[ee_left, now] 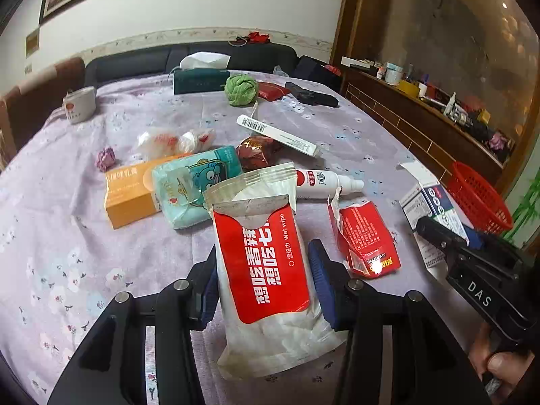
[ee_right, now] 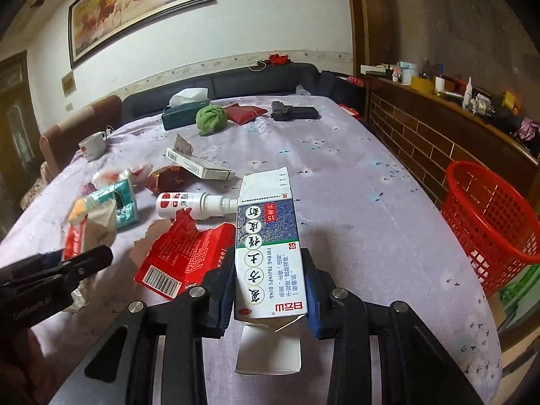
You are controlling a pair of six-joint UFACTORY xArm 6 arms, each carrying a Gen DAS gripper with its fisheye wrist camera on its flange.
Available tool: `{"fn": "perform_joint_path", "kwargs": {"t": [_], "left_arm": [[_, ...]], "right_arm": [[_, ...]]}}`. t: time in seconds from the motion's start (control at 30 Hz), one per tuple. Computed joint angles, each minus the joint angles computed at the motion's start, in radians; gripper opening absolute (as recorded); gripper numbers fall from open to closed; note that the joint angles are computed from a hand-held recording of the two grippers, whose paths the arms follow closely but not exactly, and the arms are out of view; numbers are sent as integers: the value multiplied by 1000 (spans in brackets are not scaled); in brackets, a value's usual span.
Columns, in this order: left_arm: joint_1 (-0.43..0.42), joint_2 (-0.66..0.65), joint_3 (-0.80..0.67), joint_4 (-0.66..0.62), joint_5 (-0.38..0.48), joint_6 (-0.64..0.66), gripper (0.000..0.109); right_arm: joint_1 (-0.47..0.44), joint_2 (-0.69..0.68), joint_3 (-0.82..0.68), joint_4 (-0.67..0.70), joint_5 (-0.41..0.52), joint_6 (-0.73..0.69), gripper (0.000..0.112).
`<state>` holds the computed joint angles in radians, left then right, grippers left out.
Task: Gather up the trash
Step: 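Lift the held box and wipe pack and carry them toward the red basket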
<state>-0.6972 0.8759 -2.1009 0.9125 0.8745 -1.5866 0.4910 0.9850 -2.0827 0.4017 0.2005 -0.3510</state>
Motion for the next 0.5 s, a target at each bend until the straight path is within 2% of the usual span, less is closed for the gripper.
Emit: {"fn": "perform_joint_path", "kwargs": {"t": [0.03,0.17,0.3,0.5], "left_arm": [[-1,5,-9,-1,5,9,47],[-1,6,-10,5,3,9,47],[0,7,-12,6,-3,20,47],[-3,7,-12,8,0,21,47]], "right_arm": [[0,2,3,-56,-13,45,37],[-3,7,1,-127,-25,102,37],[-7,22,-24,-206,5,172,37],[-10,12,2,-314,-21,263,37]]}}
